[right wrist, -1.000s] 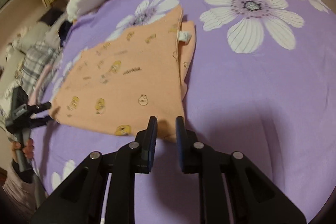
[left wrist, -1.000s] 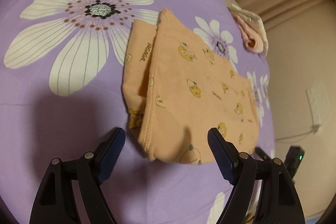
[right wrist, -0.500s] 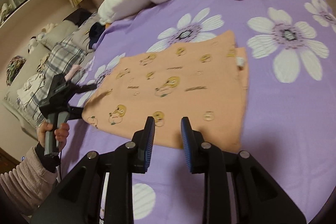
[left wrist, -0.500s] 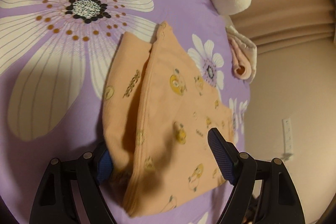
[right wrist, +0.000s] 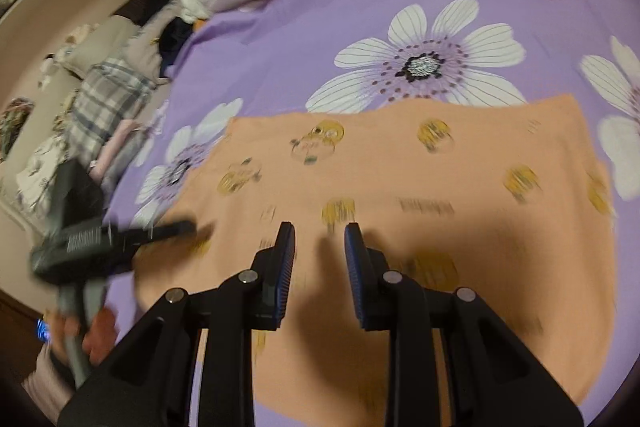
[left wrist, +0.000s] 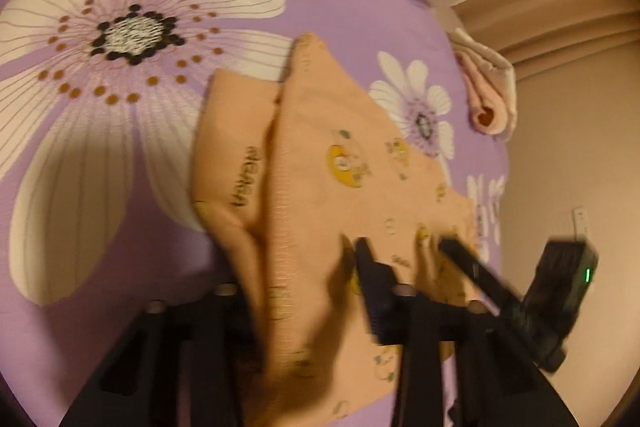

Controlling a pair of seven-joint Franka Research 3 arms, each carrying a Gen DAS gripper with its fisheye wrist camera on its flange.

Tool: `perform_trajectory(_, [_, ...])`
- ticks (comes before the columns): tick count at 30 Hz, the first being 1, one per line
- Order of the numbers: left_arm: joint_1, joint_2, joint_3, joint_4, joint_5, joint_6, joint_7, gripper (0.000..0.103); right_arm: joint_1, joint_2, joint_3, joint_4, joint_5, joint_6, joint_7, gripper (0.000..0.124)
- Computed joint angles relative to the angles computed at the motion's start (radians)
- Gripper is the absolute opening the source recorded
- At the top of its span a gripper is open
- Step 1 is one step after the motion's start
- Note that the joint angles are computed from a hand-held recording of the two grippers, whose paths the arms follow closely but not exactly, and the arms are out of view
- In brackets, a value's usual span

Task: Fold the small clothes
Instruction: 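Grasp the folded shirt edge with the left gripper and fold it over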

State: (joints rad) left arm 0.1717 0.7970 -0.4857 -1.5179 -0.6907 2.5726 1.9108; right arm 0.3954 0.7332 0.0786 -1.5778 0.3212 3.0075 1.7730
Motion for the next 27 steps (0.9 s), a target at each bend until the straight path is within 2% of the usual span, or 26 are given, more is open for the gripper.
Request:
perform_trajectory(1, [0.001, 0.000, 0.003, -0.002, 0.002, -0.001, -0.003, 0.024, 0.044, 0.046, -0.065, 0.081, -0.039, -0.056, 0.070, 0.023])
perform_trajectory(4, [-0.001, 0.001, 0.014, 0.000, 0.018, -0.012, -0.008, 0.021, 0.092, 0.147, -0.149, 0.251, -0.081, -0.185, 0.166, 0.013])
perform_trajectory(6, [-0.015, -0.003, 0.026, 0.000, 0.042, -0.006, -0.015, 0.020, 0.091, 0.199, -0.161, 0.342, -0.122, -0.277, 0.212, 0.008])
perform_trajectory(9, [-0.019, -0.003, 0.028, 0.002, 0.060, -0.004, -0.026, 0.020, 0.084, 0.206, -0.153, 0.362, -0.175, -0.294, 0.229, 0.008])
perform_trajectory(12, [-0.012, 0.000, 0.021, 0.002, 0.061, -0.004, -0.026, 0.020, 0.053, 0.151, -0.105, 0.287, -0.179, -0.266, 0.198, 0.012])
perform_trajectory(16, [-0.012, -0.003, 0.021, -0.003, 0.068, 0.000, -0.033, 0.020, 0.050, 0.023, -0.065, 0.083, -0.176, -0.157, 0.132, 0.012])
perform_trajectory(20, [-0.029, -0.010, 0.033, -0.004, 0.094, 0.012, -0.055, 0.020, 0.082, -0.071, -0.066, -0.070, -0.176, -0.096, 0.107, 0.013])
perform_trajectory(22, [-0.040, -0.017, 0.042, -0.009, 0.114, 0.023, -0.069, 0.020, 0.073, -0.093, -0.039, -0.114, -0.157, -0.071, 0.081, 0.013])
perform_trajectory(27, [-0.065, -0.039, 0.056, -0.026, 0.169, 0.051, -0.113, 0.019, 0.107, -0.085, -0.052, -0.152, -0.148, -0.074, 0.081, 0.013])
